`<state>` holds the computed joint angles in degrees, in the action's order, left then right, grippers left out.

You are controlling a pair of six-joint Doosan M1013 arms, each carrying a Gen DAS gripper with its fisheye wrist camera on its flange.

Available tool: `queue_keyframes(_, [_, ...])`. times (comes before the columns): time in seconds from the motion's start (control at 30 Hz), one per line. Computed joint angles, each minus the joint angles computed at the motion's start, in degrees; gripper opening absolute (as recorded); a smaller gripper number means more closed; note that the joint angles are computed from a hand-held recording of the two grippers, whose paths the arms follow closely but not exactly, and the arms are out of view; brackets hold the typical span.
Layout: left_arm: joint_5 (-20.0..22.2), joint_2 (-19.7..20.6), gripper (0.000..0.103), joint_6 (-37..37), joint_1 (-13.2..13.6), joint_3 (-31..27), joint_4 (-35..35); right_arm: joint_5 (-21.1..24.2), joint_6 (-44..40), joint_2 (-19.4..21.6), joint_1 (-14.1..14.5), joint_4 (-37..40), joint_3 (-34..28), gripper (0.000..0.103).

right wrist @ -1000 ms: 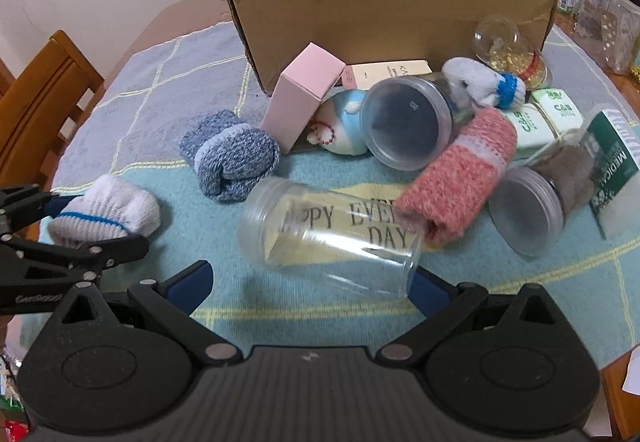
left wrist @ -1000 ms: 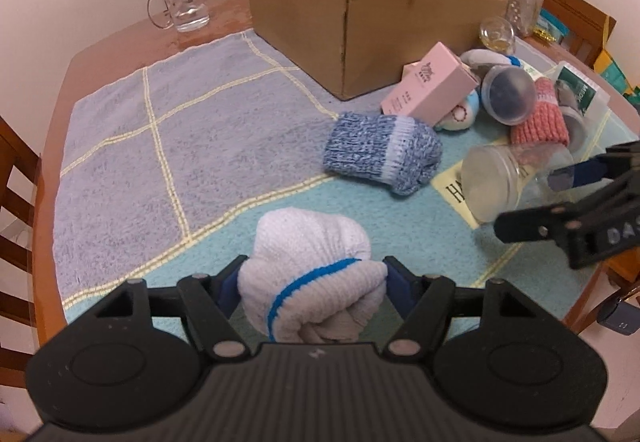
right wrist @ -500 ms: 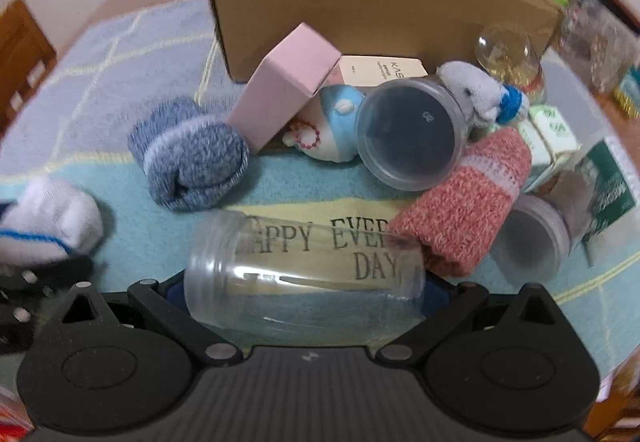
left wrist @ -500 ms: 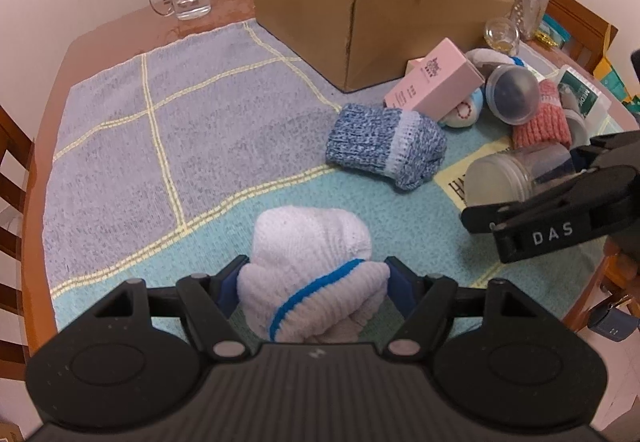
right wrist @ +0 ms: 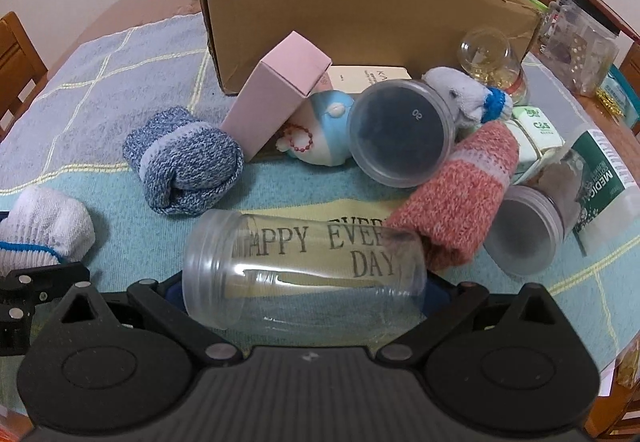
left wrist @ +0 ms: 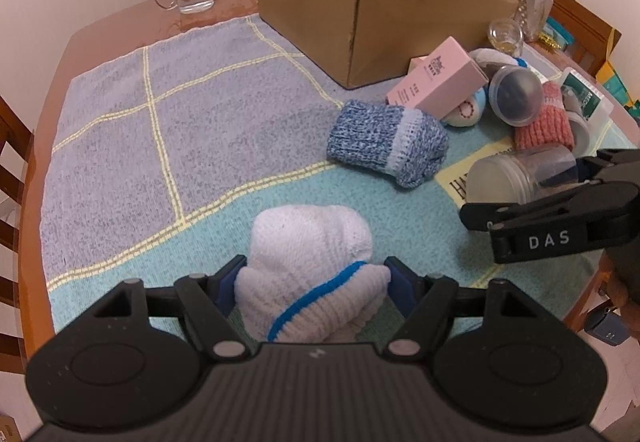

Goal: Organize objects
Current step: 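Grasp the clear 'HAPPY EVERY DAY' jar with the right tool while the left holds the sock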

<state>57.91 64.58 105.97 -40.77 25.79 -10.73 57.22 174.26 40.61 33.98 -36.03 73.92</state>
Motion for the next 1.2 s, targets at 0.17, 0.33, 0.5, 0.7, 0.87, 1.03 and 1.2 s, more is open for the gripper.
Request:
queue_keyframes(0.17, [0.3, 0.1, 0.074, -0.5, 0.0, -0.3, 0.2, 1.0, -1.9, 0.4, -0.6, 2.3, -1.4, 0.103])
queue_keyframes(0.33, [0.3, 0.1, 0.074, -0.7, 0.0, -0.3, 0.2, 2.5, -2.6, 0.5, 0.0, 2.0, -1.8, 0.103])
queue_keyframes(0.5, [0.3, 0.1, 0.074, -1.1, -0.1, -0.3, 0.6, 0.3, -0.2, -0.7, 0.2, 1.1, -0.6, 0.102])
queue_keyframes(0.7, [0.8, 0.4, 0.073, -2.3, -0.1, -1.0, 0.7, 0.9, -1.0, -1.0, 0.4, 0.5, -0.4, 0.094])
queue_keyframes(0.87, [1.0, 0.1, 0.072, -3.0, 0.1, -0.8, -0.5, 0.0, -2.3, -1.4, 0.2, 1.4, -0.2, 0.094])
queue_keyframes(1.03, [3.4, 0.4, 0.071, -4.2, 0.5, -2.6, -2.1, -2.9, -6.7, -2.7, -0.1, 2.6, 0.5, 0.094])
queue_keyframes(1.2, [7.8, 1.6, 0.071, -5.5, 0.2, -7.2, -0.3, -5.1, -11.0, -4.2, -0.7, 4.9, 1.1, 0.094])
